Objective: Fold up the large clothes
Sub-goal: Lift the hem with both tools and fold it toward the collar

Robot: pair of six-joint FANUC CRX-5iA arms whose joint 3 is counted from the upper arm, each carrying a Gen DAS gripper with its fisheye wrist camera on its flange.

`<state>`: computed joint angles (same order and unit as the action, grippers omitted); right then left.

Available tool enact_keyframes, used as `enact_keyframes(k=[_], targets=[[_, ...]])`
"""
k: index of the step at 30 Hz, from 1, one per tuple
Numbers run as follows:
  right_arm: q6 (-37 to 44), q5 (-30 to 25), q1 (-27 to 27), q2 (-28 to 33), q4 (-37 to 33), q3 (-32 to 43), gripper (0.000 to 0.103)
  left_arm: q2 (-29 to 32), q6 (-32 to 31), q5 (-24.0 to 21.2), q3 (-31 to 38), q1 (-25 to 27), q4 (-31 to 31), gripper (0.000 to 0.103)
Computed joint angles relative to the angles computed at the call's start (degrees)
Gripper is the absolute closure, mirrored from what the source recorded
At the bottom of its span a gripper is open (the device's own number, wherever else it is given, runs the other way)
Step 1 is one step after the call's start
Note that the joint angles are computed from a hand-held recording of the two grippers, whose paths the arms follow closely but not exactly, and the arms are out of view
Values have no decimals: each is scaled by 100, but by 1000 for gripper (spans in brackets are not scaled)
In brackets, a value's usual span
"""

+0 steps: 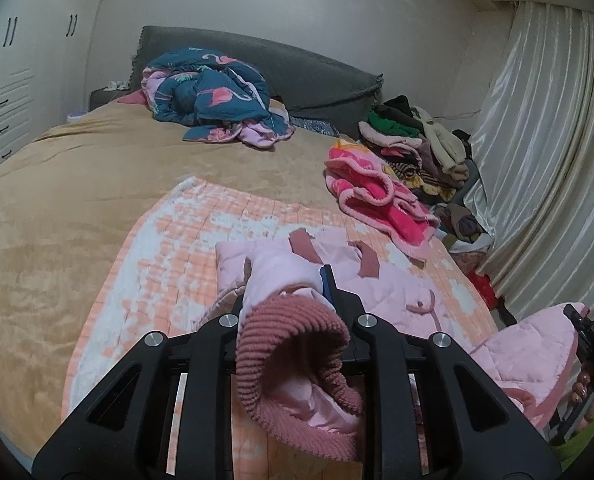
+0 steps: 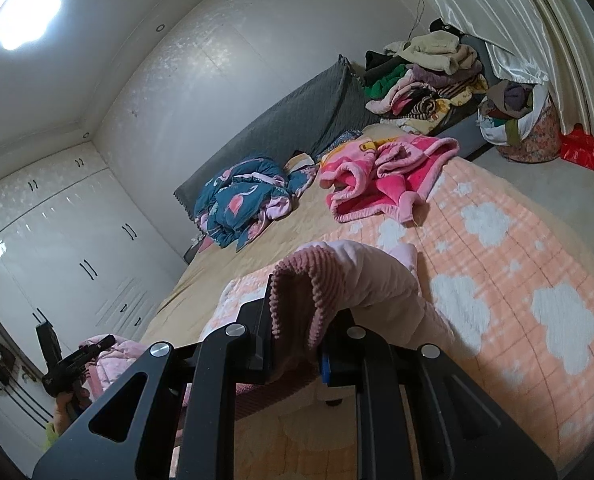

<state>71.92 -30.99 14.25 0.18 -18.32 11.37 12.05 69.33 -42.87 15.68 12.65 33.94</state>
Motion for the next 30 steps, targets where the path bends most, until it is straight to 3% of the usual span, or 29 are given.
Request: enact_keyframes(k=[6,30], targets=[[-139,9,0,310,238,312,88,226,190,131,378,-104,-321,88],[-134,-468,-290,1568,-50,1668,87,942,759,339,1228,-260,-1374,87]])
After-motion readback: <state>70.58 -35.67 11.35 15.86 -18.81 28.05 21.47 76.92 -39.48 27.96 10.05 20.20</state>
